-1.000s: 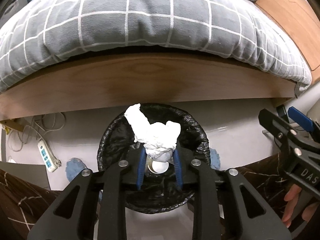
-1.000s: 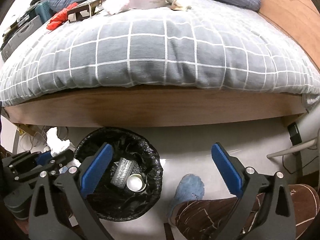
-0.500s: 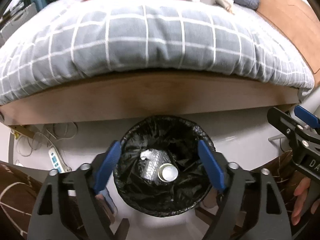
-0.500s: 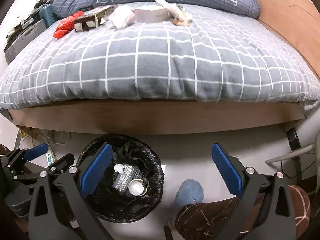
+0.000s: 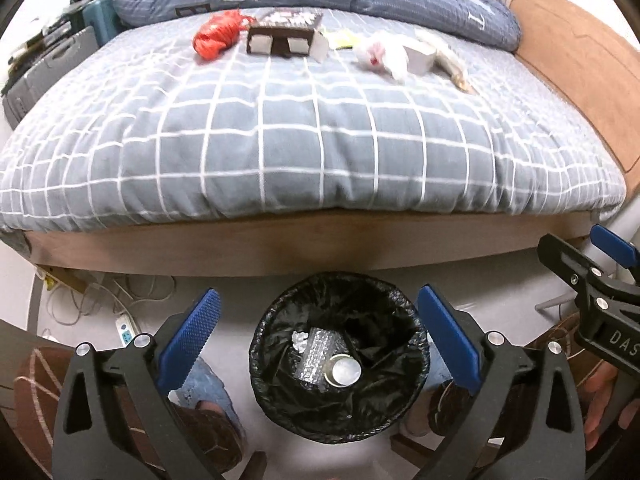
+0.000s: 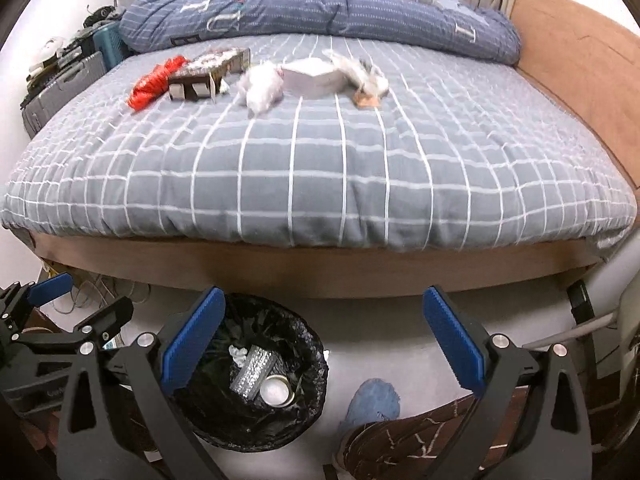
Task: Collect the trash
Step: 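Raise both open tools from the bin back over the bed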
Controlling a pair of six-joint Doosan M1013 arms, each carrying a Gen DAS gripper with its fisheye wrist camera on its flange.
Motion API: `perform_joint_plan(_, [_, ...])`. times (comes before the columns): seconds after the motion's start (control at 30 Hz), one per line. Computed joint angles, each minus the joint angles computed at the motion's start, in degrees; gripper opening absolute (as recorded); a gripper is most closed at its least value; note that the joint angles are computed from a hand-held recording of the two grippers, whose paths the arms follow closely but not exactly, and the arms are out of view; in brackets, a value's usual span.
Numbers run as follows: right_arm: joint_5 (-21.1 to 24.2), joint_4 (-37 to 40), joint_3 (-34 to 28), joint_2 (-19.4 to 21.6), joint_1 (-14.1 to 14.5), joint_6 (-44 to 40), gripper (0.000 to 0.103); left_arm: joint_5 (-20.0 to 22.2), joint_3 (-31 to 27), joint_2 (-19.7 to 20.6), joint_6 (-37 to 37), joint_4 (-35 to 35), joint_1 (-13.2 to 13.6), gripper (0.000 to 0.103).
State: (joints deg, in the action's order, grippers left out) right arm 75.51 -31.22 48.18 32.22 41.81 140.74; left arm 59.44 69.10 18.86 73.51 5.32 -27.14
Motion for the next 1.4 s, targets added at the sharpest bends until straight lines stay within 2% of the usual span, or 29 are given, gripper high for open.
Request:
perform_joint_plan(0.33, [-0.25,-3.55,-4.72,0.24,0.61,-0.97,0.095,-0.27,-3.42,-0.84,-1.08,0.39,0.59,0.097])
perform_joint_plan(0.57, [0.22,-4.28,-7.61,1.16,0.28,-2.19,0.095,0.50,-6.41,-0.22,-3.08,3.88,0.61,0.097])
perform_joint_plan(1.0, [2.22,-3.75,-15.88,5.23,-1.40,-6.16,0.095,2.74,-12.61,3.05,-3.28,4.86,1.67,0.097])
perform_joint_plan(1.4, [4.81,-2.17,-24.94,10.49,-3.40,-10.42,0.095,5.45,-20.67,8.10,-1.81,3.67,3.10,0.097])
